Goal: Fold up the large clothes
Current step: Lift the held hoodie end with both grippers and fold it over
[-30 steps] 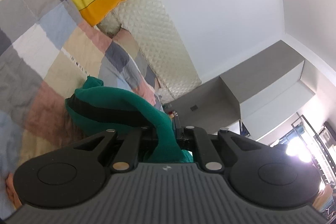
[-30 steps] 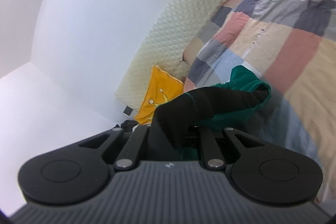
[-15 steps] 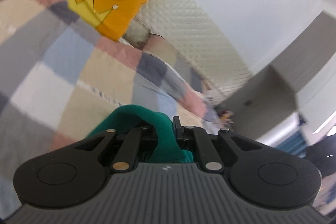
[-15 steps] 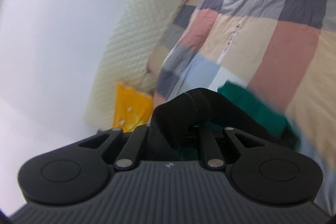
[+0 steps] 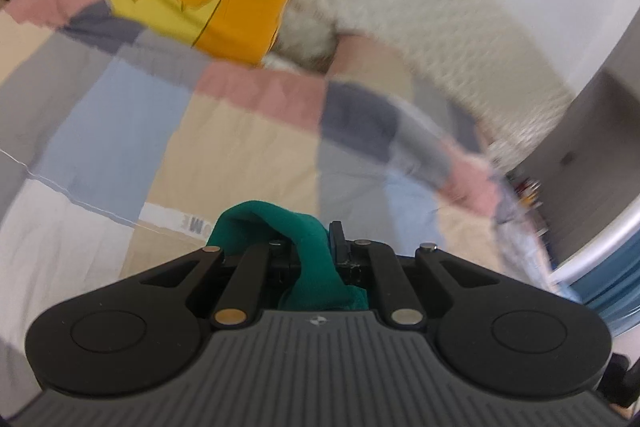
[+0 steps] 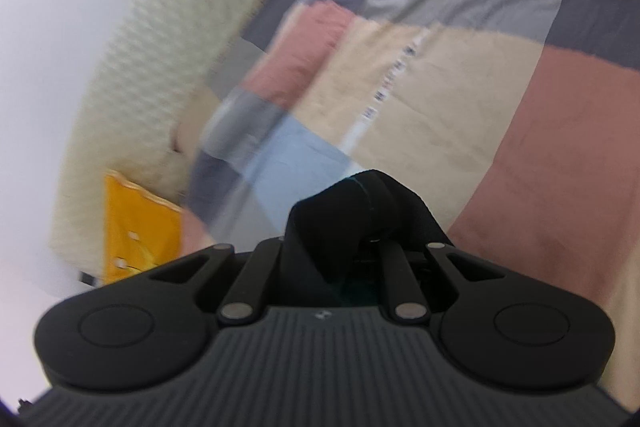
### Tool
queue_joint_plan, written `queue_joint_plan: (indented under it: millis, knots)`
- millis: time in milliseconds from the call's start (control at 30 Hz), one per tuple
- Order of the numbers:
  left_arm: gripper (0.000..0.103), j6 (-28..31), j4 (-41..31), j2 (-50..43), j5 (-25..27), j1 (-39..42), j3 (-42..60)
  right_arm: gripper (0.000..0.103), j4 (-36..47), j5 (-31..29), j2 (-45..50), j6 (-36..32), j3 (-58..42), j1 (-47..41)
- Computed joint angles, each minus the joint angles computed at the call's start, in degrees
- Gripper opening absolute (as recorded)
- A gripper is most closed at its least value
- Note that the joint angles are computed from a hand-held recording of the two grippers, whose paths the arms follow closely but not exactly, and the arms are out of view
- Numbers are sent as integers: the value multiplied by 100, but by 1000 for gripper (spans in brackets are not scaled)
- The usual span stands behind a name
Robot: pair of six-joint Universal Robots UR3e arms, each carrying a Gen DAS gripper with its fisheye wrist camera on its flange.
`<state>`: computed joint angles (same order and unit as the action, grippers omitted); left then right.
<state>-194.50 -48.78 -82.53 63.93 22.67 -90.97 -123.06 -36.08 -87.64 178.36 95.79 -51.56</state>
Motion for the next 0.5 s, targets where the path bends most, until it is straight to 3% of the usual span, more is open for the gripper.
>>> queue_joint_plan:
  millis: [100,233,367,500]
  knots:
    - [11,-121,712,-967,323,-277,-99,14,-1111,-543,802,415,24,497]
    - [11,-105,1449,-2002,424,-410,-159,14,-1824,-818,1552,628,118,763]
    - [12,121,1941,-2440,261,-370,-300,14,-1845,-662,1710,540,212,698]
    - [14,321,1909,-2294,316,-410,-308,19,-1413,-662,1433,234,176,649]
